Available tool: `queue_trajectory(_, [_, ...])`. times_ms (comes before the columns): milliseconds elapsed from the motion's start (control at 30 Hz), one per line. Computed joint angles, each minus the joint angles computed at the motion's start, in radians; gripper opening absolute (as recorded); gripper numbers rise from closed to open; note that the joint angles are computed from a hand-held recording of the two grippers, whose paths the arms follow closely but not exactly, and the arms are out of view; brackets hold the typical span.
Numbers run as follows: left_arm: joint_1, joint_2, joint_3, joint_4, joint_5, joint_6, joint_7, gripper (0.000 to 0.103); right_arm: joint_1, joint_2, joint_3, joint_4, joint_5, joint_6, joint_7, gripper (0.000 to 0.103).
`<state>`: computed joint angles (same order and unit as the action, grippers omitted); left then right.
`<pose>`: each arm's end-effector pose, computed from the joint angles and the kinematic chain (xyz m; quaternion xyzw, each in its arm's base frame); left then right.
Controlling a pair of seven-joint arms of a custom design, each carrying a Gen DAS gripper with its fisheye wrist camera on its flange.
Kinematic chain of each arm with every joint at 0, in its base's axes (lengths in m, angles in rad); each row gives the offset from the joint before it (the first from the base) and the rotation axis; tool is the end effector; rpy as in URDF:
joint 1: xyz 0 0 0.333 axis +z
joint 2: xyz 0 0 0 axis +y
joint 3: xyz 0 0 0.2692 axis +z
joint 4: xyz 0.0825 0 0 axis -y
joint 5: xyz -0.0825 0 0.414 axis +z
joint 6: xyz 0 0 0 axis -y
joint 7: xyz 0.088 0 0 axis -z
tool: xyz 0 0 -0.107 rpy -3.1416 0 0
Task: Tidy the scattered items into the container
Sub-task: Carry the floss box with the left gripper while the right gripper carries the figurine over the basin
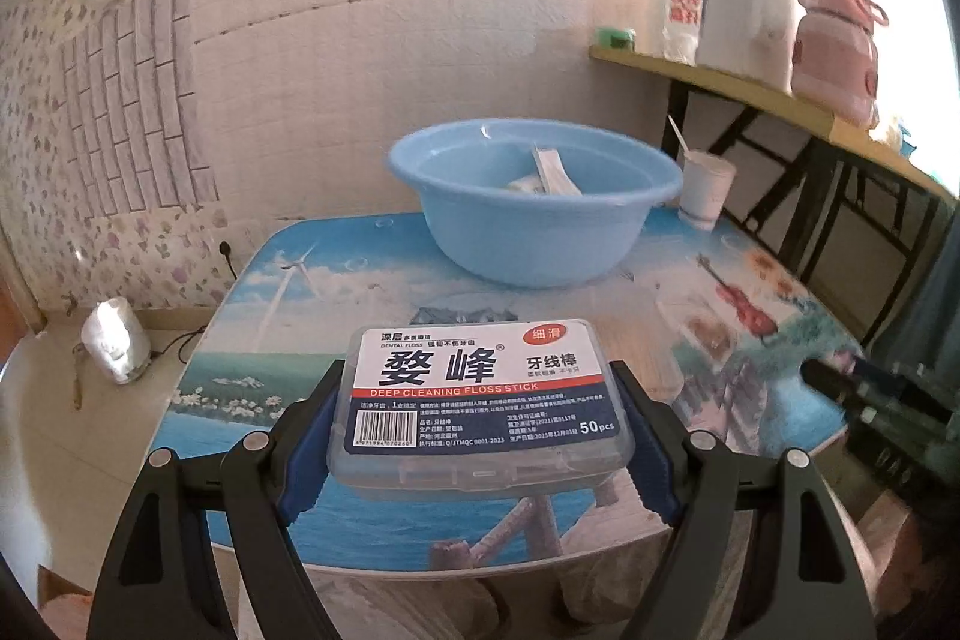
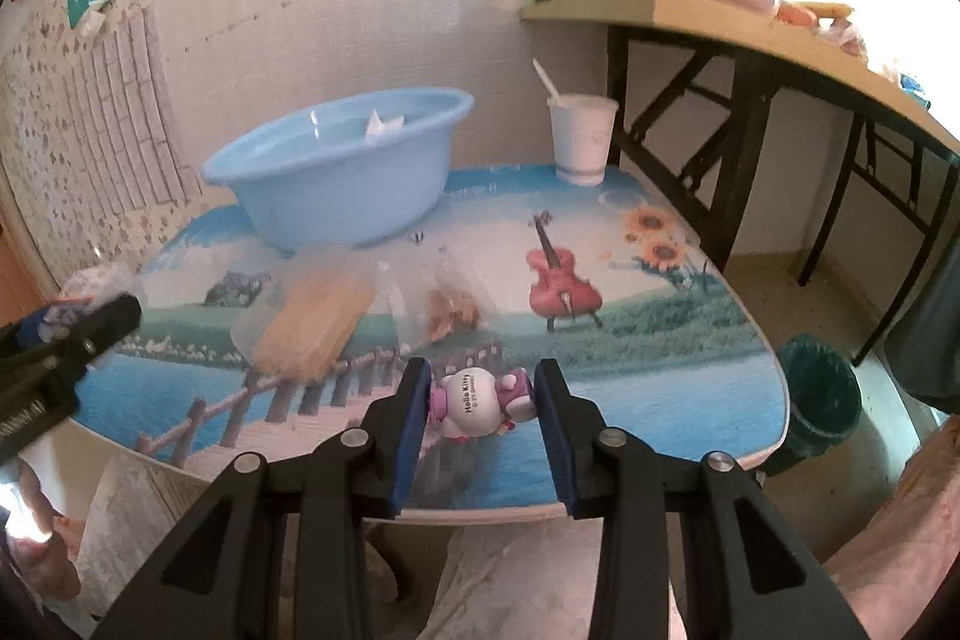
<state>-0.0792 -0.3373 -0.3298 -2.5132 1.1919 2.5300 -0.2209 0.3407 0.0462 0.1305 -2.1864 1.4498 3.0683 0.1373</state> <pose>0.4503 -0.2001 0.3618 -0.7560 0.4720 -0.2439 0.3823 0.5416 0.1867 0.3466 -0.7709 0.4639 -0.1940 0.3909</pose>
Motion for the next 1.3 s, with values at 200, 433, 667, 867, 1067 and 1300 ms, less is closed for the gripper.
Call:
queue_trajectory(200, [0.002, -0.001, -0.001, -0.017, 0.006, 0.013, -0.039, 0.080, 0.000, 0.003, 0.000, -0.005, -0.010, -0.002, 0.007, 0.037])
queue_trajectory(433, [0.012, -0.021, 0.007, -0.013, 0.003, 0.008, -0.031, 0.080, 0.003, -0.003, 0.009, 0.007, -0.021, -0.019, -0.022, 0.037])
queue_trajectory(667, [0.043, -0.077, 0.004, 0.000, 0.011, -0.004, 0.005, 0.080, 0.010, -0.008, 0.000, 0.039, -0.248, -0.028, 0.182, 0.037])
queue_trajectory(867, [0.079, -0.108, 0.019, 0.018, 0.008, 0.038, 0.043, 0.080, 0.004, -0.004, 0.005, 0.087, -0.347, -0.074, 0.245, 0.037])
queue_trajectory(1067, [0.127, -0.102, 0.011, 0.062, 0.043, 0.045, 0.087, 0.080, -0.001, 0.024, 0.012, 0.167, -0.400, -0.123, 0.251, 0.037])
queue_trajectory(1300, [0.162, -0.041, 0.030, 0.133, 0.149, 0.068, 0.057, 0.080, -0.030, 0.131, 0.043, 0.335, -0.452, -0.186, 0.282, 0.037])
